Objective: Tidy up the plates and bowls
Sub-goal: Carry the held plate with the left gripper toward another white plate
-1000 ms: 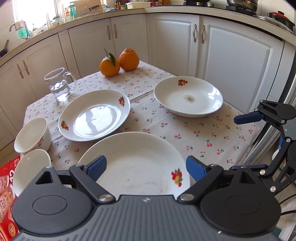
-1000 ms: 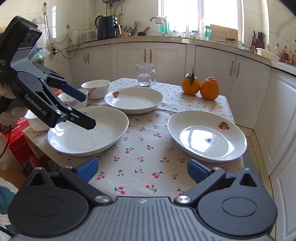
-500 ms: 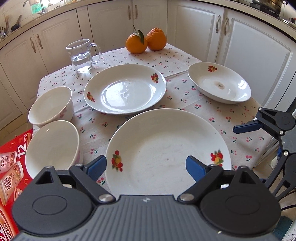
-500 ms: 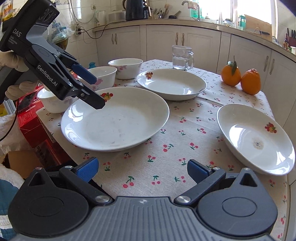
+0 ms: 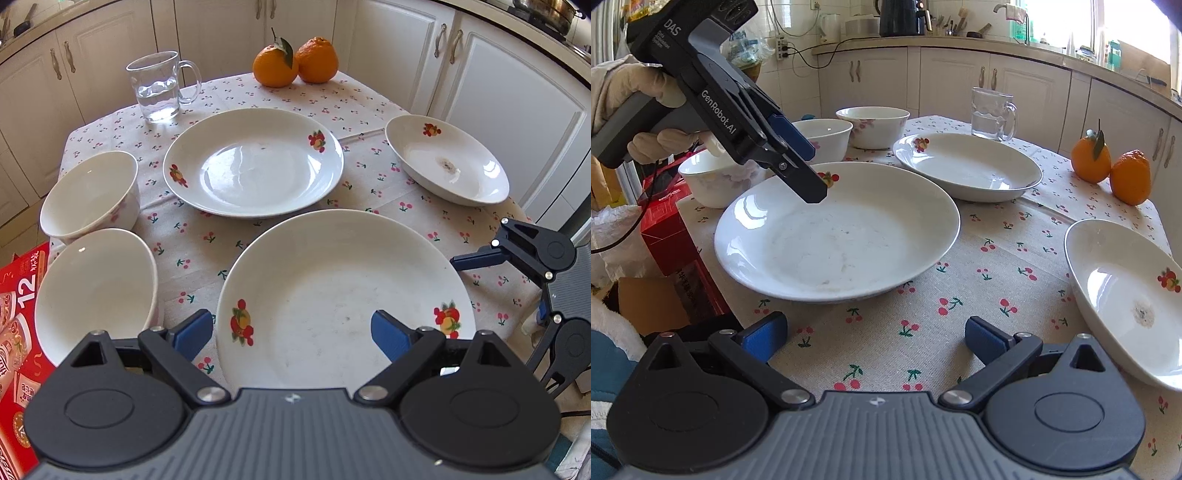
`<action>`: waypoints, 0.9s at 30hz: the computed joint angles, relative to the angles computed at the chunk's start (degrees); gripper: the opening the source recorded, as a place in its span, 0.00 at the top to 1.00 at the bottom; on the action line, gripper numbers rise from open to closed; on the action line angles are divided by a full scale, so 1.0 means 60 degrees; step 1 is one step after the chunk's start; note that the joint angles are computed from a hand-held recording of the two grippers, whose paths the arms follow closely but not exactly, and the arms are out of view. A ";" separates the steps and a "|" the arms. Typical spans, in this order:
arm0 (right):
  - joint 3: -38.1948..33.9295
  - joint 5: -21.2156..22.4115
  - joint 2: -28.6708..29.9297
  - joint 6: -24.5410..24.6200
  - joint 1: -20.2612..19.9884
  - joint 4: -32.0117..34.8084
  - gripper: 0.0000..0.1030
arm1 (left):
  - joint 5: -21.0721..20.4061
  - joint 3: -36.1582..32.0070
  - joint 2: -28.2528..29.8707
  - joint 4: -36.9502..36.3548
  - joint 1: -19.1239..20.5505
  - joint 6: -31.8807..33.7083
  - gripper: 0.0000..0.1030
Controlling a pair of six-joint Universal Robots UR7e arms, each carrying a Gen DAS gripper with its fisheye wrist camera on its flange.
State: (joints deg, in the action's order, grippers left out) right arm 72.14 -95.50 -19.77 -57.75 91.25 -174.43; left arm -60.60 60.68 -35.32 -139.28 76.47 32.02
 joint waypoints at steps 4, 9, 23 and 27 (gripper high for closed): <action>-0.0187 0.0109 0.0015 -0.0175 -0.0012 0.0377 0.00 | -0.0004 -0.0462 0.0192 0.0563 0.0051 -0.0178 0.10; -0.0427 0.0315 0.0139 -0.0428 0.0026 0.0793 0.00 | 0.0055 -0.0970 0.0422 0.1183 0.0082 -0.0280 0.12; -0.0641 0.0456 0.0246 -0.0778 0.0106 0.1232 0.00 | 0.0186 -0.2485 0.1117 0.2924 0.0146 -0.0346 0.26; -0.0565 0.0506 0.0178 -0.0859 0.0122 0.1304 0.05 | 0.0226 -0.2658 0.1193 0.3112 0.0143 -0.0319 0.28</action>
